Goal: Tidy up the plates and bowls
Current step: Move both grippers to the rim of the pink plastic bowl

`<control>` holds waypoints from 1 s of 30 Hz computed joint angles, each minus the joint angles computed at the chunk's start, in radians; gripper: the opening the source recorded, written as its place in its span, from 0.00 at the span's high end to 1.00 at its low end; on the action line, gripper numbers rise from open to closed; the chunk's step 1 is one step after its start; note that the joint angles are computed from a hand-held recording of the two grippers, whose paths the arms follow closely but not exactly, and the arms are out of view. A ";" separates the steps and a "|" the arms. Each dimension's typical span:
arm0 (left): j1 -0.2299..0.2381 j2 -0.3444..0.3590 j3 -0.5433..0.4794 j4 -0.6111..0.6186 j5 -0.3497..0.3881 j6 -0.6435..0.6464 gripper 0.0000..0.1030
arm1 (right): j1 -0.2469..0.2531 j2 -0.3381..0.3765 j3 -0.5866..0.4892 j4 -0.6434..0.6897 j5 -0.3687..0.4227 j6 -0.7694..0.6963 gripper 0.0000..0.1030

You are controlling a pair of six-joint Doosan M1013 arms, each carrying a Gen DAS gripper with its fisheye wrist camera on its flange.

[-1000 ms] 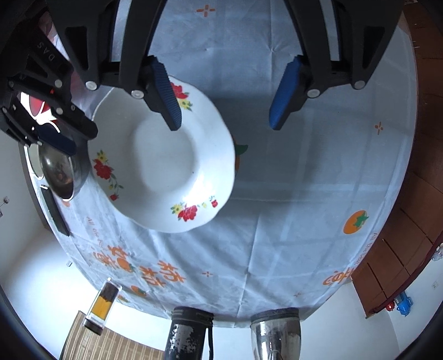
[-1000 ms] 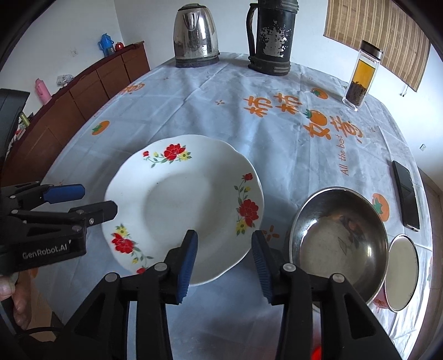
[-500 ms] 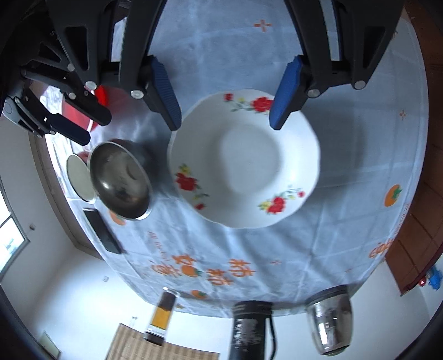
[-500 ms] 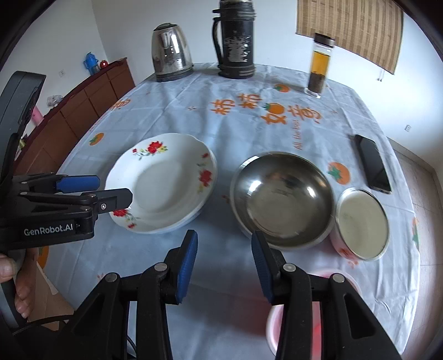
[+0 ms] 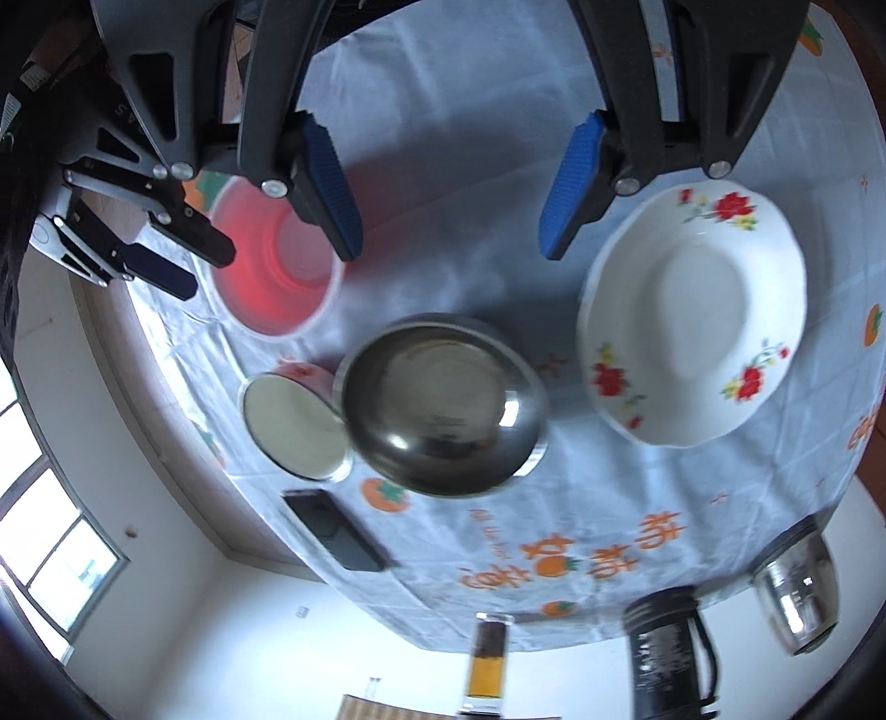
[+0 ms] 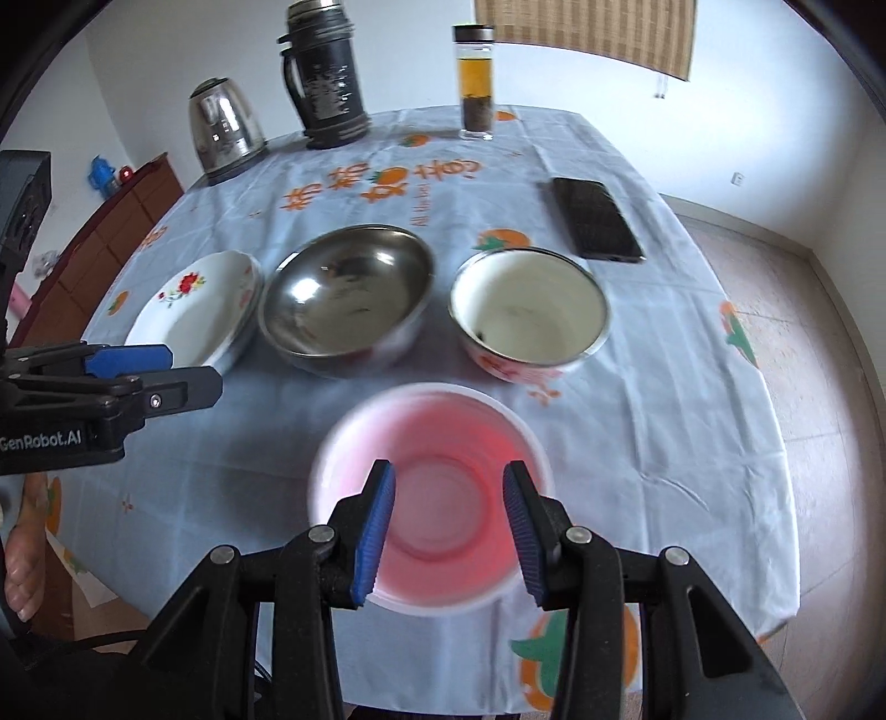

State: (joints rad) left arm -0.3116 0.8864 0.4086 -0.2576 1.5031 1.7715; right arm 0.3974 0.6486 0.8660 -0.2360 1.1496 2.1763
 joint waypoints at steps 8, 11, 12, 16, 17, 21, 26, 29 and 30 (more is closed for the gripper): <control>-0.035 0.029 -0.052 -0.027 0.077 0.031 0.37 | -0.029 -0.063 0.119 0.003 -0.052 0.038 0.58; -0.042 0.040 -0.070 -0.033 0.101 0.025 0.38 | -0.038 -0.076 0.144 0.027 -0.074 0.027 0.58; -0.044 0.045 -0.076 -0.035 0.115 0.024 0.43 | -0.040 -0.079 0.151 0.033 -0.083 0.025 0.58; -0.047 0.069 -0.106 -0.044 0.183 0.018 0.61 | -0.047 -0.081 0.162 0.062 -0.104 -0.001 0.59; -0.048 0.077 -0.118 -0.044 0.200 0.018 0.67 | -0.049 -0.079 0.163 0.077 -0.105 -0.008 0.63; -0.047 0.084 -0.122 -0.052 0.219 0.008 0.75 | -0.054 -0.066 0.149 0.120 -0.083 -0.050 0.74; -0.043 0.095 -0.132 -0.067 0.243 0.000 0.87 | -0.057 -0.057 0.142 0.148 -0.066 -0.080 0.87; -0.038 0.113 -0.165 -0.080 0.265 -0.012 0.90 | -0.062 -0.058 0.146 0.159 -0.072 -0.076 0.88; -0.038 0.117 -0.173 -0.081 0.268 -0.013 0.90 | -0.062 -0.057 0.144 0.161 -0.071 -0.076 0.88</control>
